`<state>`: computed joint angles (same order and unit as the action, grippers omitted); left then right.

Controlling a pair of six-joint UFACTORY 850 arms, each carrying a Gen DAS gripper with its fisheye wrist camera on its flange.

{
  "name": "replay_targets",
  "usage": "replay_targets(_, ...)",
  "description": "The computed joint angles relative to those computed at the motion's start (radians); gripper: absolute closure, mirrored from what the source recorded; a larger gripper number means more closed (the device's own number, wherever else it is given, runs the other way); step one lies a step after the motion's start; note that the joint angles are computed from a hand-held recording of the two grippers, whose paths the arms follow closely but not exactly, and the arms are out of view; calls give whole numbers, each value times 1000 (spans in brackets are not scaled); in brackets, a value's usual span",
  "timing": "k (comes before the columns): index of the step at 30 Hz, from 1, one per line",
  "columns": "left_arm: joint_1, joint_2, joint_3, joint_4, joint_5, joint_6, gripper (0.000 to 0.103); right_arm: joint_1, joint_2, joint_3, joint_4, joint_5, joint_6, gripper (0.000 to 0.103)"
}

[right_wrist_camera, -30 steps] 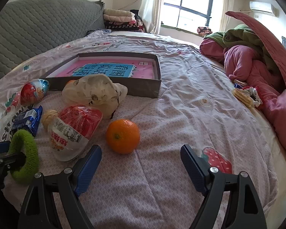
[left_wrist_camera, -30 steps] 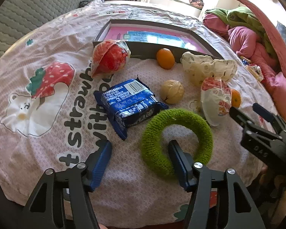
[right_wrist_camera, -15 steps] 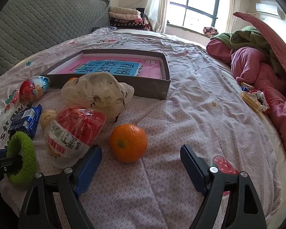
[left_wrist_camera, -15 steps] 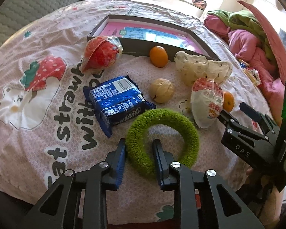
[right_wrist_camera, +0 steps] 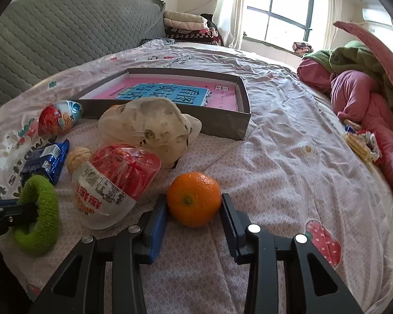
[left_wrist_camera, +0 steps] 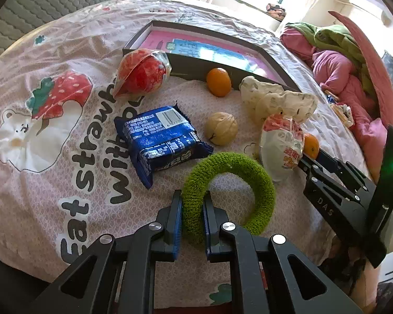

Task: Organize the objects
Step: 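Close left gripper on the green ring while right gripper closes on the orange, then lift the ring and orange with both grippers toward the grey tray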

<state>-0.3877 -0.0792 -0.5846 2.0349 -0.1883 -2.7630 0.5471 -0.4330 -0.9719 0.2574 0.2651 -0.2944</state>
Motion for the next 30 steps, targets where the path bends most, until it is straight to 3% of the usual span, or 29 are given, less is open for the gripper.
replay_targets(7, -11, 22, 19, 142, -25, -118, 91, -10, 38, 45, -74, 57, 106, 63)
replay_targets(22, -94, 101, 44, -58, -201, 138, 91, -13, 112, 121, -191, 159, 241, 63)
replay_targets(30, -76, 123, 51, -89, -231, 188, 91, 1, 139, 144, -201, 181, 261, 63)
